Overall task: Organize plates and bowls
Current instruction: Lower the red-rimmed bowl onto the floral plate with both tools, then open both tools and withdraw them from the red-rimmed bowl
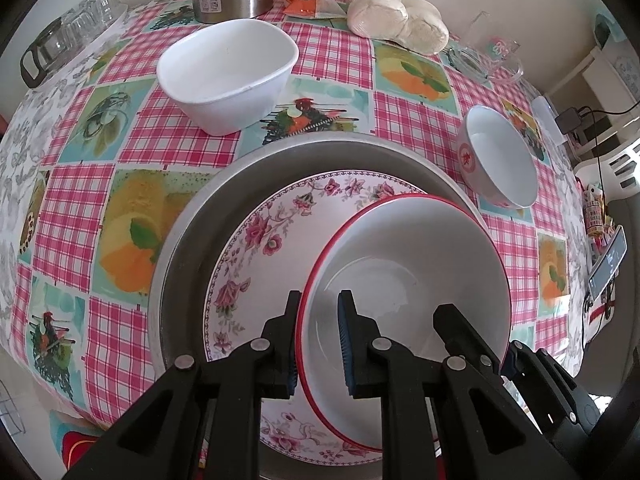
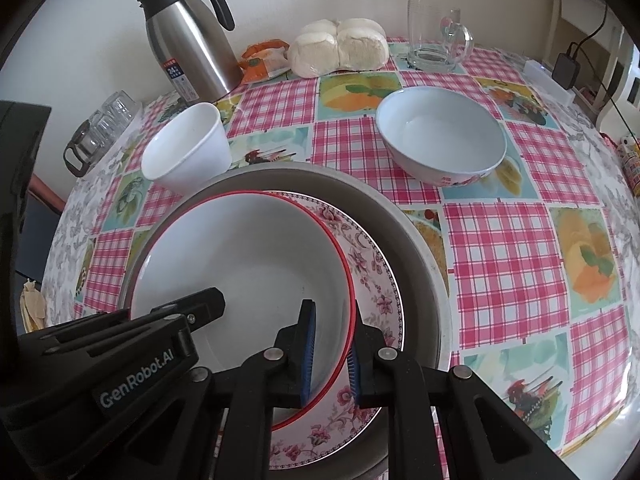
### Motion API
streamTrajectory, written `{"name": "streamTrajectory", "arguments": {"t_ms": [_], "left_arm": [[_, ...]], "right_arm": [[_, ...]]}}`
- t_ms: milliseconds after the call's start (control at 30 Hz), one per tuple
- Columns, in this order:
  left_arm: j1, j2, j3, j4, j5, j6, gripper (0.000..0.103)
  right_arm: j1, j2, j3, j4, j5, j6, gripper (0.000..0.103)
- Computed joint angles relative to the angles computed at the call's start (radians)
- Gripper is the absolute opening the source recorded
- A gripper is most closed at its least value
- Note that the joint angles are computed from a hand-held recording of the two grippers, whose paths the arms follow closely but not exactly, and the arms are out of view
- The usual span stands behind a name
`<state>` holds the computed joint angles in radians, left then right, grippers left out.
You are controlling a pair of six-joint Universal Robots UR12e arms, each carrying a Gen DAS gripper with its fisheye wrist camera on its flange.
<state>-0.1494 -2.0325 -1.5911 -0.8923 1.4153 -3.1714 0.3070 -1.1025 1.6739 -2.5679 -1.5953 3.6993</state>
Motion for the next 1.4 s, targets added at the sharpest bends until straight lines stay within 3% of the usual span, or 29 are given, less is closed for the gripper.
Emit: {"name": "streamTrajectory", "arguments": {"t_ms": [267,633,733,867,900,967,1033,1100,1167,1400], "left_arm": [[-0.002,0.015,-0.016,0.05,0.009,0.007,0.019],[0.005,0.042,-0.053,0.194,-0.005,-0.02,0.02],[0.009,0.05,-0.064,0.239,-0.005,-0.045,0.03],[0.016,0.051,-0.069,0.276,0.001,-0.092,0.054],[0.016,0.052,-0.072,0.282,0.01,-0.102,0.06],[0.017,0.052,-0.073,0.293,0.028,-0.114,0.061],[0.019,0.051,-0.073,0.297,0.036,-0.124,0.063],[0.019,0.049,-0.073,0.301,0.049,-0.129,0.074],[0.018,0.048,-0.074,0.306,0.067,-0.133,0.078],[0.018,0.043,-0.074,0.319,0.132,-0.162,0.083]], "right_arm": [[0.002,-0.004,0.001,-0.001,-0.02,0.011,0.017],[0.008,-0.016,0.018,-0.063,-0.075,0.028,0.017],[0.01,-0.022,0.027,-0.104,-0.099,0.03,0.017],[0.017,-0.024,0.031,-0.156,-0.135,0.031,0.018],[0.019,-0.024,0.032,-0.168,-0.146,0.029,0.021],[0.023,-0.023,0.033,-0.184,-0.168,0.025,0.047],[0.025,-0.021,0.031,-0.19,-0.178,0.022,0.06],[0.024,-0.019,0.03,-0.186,-0.175,0.015,0.061],[0.023,-0.017,0.029,-0.179,-0.173,0.016,0.067],[0.02,-0.016,0.036,-0.183,-0.178,0.025,0.079]]}}
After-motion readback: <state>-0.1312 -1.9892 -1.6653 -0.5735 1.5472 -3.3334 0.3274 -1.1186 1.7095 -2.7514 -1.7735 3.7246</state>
